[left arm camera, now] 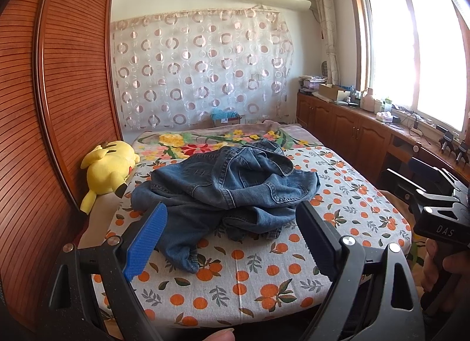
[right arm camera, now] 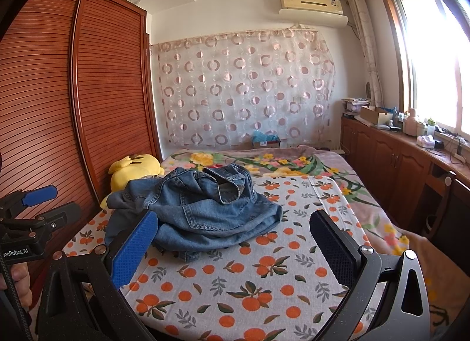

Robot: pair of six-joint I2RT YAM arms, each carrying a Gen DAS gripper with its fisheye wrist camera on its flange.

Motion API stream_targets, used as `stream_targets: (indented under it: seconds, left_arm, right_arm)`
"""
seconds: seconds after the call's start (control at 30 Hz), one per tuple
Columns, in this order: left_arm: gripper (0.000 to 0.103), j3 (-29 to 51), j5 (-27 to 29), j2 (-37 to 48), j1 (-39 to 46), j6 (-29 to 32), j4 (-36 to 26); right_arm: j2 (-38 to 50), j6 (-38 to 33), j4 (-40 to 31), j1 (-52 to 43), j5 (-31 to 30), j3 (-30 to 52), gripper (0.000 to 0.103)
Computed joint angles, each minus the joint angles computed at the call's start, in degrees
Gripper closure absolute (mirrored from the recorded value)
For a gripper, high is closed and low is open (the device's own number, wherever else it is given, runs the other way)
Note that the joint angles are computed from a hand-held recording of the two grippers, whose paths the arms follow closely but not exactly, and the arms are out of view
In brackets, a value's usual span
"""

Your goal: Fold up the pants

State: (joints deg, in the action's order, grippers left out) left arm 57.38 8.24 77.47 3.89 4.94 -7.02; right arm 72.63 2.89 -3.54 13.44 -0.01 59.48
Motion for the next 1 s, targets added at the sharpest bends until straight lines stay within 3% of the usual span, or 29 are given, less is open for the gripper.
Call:
stream_targets:
  seconds: [0.43, 0.77, 1.0]
  left_arm:
    - [0.013, 1.9, 0.1, 0.6, 0.0, 0.6, -2.9]
    - [0.013, 5.6, 3.4, 9.0, 1.4, 3.3, -2.4]
    - [0.013, 11.6, 4.8, 16.9, 2.7, 5.1, -2.0]
  right_arm:
    - [0.5, 0.1, -0.6, -0.4, -0.6, -0.1, 0.0]
    - [4.4, -1.4, -2.0, -3.2, -3.7, 2.8, 0.0]
    - [13.4, -5.5, -6.1, -5.1, -8.2, 12.4, 0.012]
